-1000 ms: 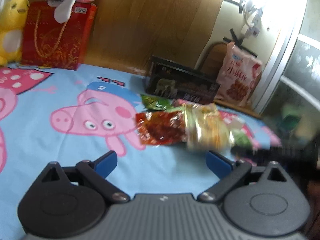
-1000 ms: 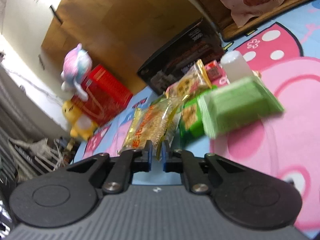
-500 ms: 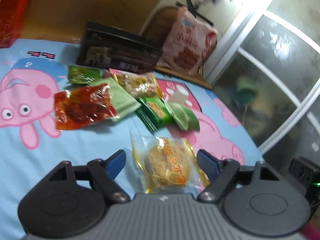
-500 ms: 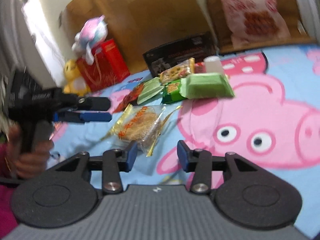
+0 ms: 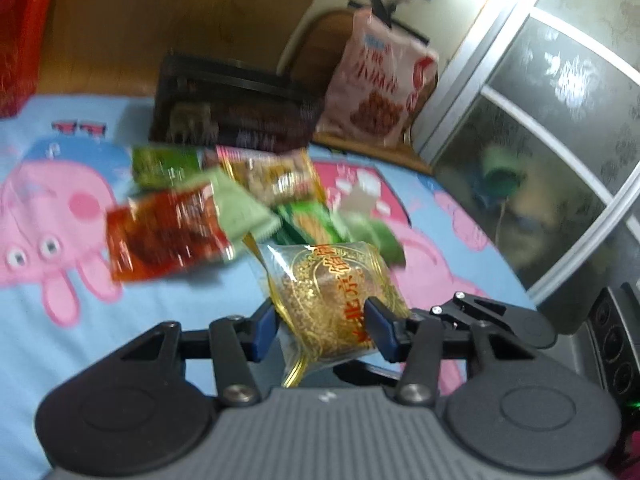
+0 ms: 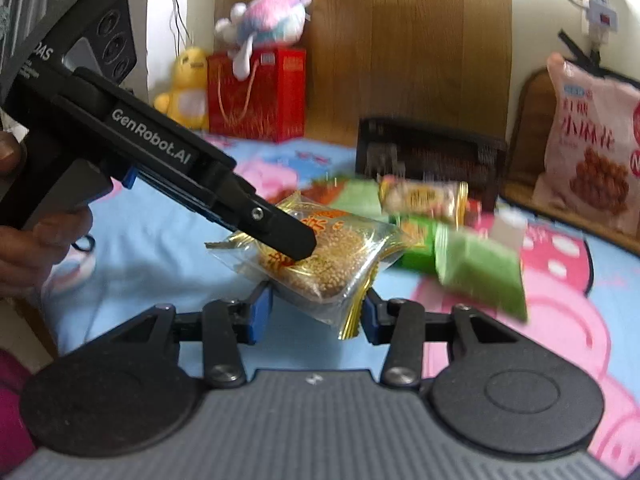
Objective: Organize snacks
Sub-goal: 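Close the left gripper on the gold pastry bag and lift it, then carry the pastry bag into the black tin box and open the left gripper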
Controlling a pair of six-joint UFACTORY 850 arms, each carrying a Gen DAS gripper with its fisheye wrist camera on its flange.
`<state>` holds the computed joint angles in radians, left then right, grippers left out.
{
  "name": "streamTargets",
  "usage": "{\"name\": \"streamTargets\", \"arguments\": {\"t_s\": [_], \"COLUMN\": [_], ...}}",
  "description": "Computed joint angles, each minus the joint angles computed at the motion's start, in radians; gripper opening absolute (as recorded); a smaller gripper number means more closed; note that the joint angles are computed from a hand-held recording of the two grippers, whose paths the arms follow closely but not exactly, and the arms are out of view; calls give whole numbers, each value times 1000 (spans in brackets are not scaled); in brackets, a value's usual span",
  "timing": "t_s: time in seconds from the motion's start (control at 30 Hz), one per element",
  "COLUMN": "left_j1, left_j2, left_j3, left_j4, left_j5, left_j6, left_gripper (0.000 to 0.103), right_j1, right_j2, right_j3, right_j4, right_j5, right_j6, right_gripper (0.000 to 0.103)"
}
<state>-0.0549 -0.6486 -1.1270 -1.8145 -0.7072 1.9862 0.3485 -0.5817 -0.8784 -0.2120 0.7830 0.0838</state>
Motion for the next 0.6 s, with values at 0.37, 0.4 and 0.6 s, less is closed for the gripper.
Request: {"name": "streamTargets", "arguments": {"t_s": [0.37,0.4,0.6], "left_j1": [-46,-54,-89], "left_j2": [-86,-112,-299], "left_j3": [-272,-327,-653], "left_j4": [-115,-115,-49], "left_j5": [101,120,239], "left_j6": [14,-7,-184], "left_gripper": [47,47,50], "right_j1": [-82,-89,-104], "right_j2": [-115,-130,-267], "right_j3": [-347,-382,-635], "right_j4": [-138,-149,-164], "right_j5": [-146,-163,-315], "right_j6": [161,184,268], "right_gripper": [48,48,50]}}
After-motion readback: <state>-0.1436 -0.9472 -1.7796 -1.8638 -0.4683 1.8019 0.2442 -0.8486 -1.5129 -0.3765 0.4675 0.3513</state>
